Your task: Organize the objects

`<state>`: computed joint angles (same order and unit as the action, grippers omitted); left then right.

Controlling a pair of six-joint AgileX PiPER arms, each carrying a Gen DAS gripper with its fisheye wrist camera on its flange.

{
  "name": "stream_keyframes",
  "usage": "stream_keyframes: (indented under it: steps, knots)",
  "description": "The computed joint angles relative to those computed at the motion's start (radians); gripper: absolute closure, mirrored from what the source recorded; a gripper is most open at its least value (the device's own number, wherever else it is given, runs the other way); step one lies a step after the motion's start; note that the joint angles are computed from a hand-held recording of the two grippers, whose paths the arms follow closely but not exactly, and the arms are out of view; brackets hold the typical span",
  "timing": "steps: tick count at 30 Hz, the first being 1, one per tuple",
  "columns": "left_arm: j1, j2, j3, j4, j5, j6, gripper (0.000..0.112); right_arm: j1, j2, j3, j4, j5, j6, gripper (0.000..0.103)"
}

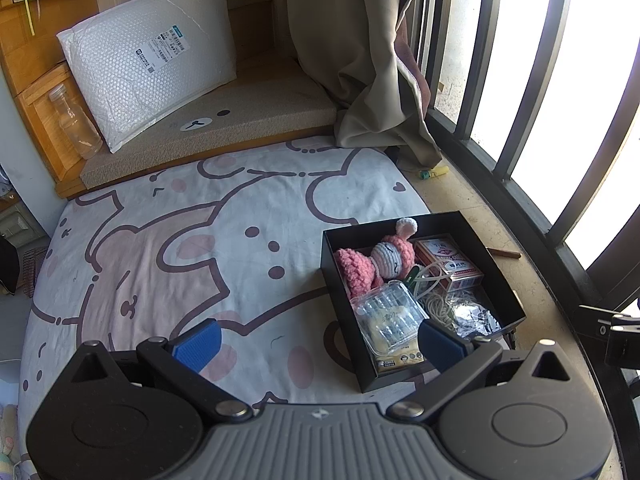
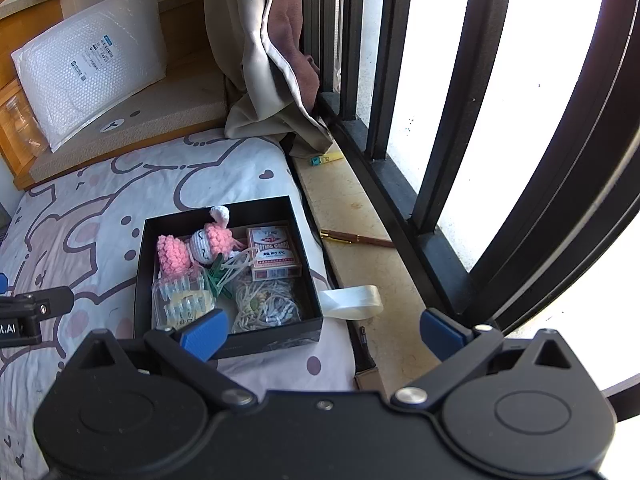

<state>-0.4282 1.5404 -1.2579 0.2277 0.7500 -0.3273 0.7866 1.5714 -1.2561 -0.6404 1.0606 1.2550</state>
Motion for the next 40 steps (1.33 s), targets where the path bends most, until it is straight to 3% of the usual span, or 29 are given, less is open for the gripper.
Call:
stream_keyframes:
  steps: [40]
  knots:
    - [-0.011,0.007,-0.012,0.001,0.014,-0.009,0.009,0.006,0.001,-0.001,-0.001,0.001,0.003,0.0]
